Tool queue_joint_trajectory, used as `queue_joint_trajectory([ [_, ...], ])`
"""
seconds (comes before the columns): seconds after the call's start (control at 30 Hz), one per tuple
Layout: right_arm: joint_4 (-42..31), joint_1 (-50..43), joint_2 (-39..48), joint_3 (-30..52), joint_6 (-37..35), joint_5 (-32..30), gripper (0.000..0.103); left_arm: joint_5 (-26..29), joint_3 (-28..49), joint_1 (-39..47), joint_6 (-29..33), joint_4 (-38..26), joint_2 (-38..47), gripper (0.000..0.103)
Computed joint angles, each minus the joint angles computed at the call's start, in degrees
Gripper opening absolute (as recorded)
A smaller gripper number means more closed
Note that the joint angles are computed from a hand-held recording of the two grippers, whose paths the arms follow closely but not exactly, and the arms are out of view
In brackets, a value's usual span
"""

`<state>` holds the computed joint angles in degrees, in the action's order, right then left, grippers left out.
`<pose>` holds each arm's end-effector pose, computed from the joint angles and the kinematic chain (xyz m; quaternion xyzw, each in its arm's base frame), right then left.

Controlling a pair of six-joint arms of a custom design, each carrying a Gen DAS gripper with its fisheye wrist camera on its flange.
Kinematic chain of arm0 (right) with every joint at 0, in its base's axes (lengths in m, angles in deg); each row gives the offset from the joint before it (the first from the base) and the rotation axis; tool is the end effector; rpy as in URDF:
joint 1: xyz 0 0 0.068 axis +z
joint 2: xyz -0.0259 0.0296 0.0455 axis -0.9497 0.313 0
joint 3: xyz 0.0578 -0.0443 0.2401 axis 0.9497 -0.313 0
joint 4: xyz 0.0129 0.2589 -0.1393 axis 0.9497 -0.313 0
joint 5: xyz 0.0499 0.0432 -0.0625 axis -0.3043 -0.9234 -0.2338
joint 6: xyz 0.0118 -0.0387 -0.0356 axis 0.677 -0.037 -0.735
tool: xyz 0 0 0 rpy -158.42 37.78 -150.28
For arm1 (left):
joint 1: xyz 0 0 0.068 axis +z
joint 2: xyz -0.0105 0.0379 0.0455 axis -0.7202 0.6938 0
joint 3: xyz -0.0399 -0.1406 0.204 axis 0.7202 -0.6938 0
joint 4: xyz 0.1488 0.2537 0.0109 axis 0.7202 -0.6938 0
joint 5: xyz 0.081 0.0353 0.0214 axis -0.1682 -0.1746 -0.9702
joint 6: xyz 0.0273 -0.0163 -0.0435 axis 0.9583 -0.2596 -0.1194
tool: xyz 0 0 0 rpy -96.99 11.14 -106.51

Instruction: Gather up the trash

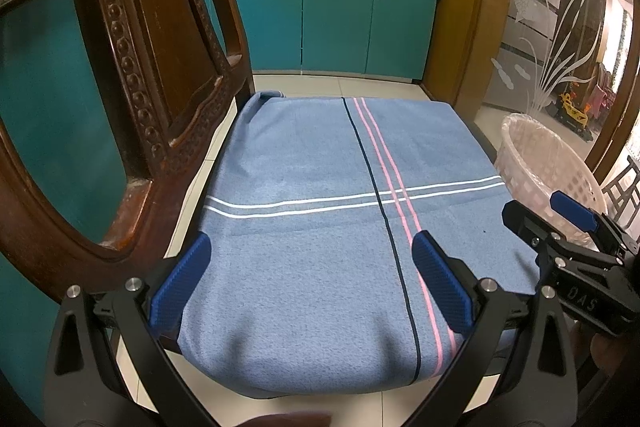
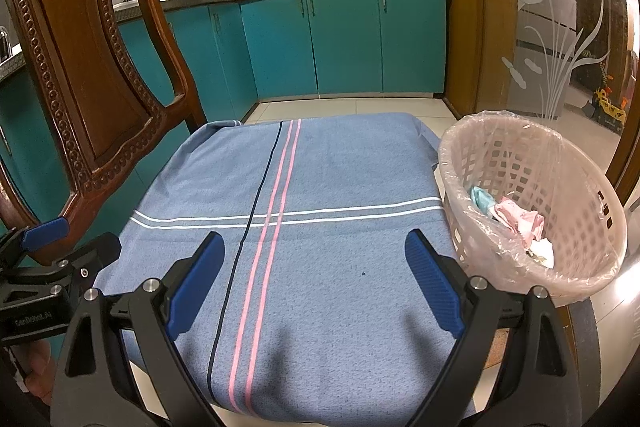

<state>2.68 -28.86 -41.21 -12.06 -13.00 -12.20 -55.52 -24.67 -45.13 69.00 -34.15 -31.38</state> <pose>0.1616 0.1269 0.2045 0.0058 0.8990 0.0435 0.4358 0.1685 -0.0003 0.1923 0.0301 0.9105 -0.0272 0.4116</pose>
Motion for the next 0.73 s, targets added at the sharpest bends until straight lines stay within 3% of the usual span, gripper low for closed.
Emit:
queue_joint_trajectory([
  [0.53, -0.8, 3.5, 1.7, 0.7, 2.3, 2.4, 0.090, 0.6, 0.2, 0.5, 0.1, -1.2, -1.7, 0.100],
  [0.73, -2.8, 10.0, 2.9, 0.4, 8.0, 6.1, 0.090, 5.2, 1.8, 4.8, 1.0, -1.9, -0.3, 0.100],
])
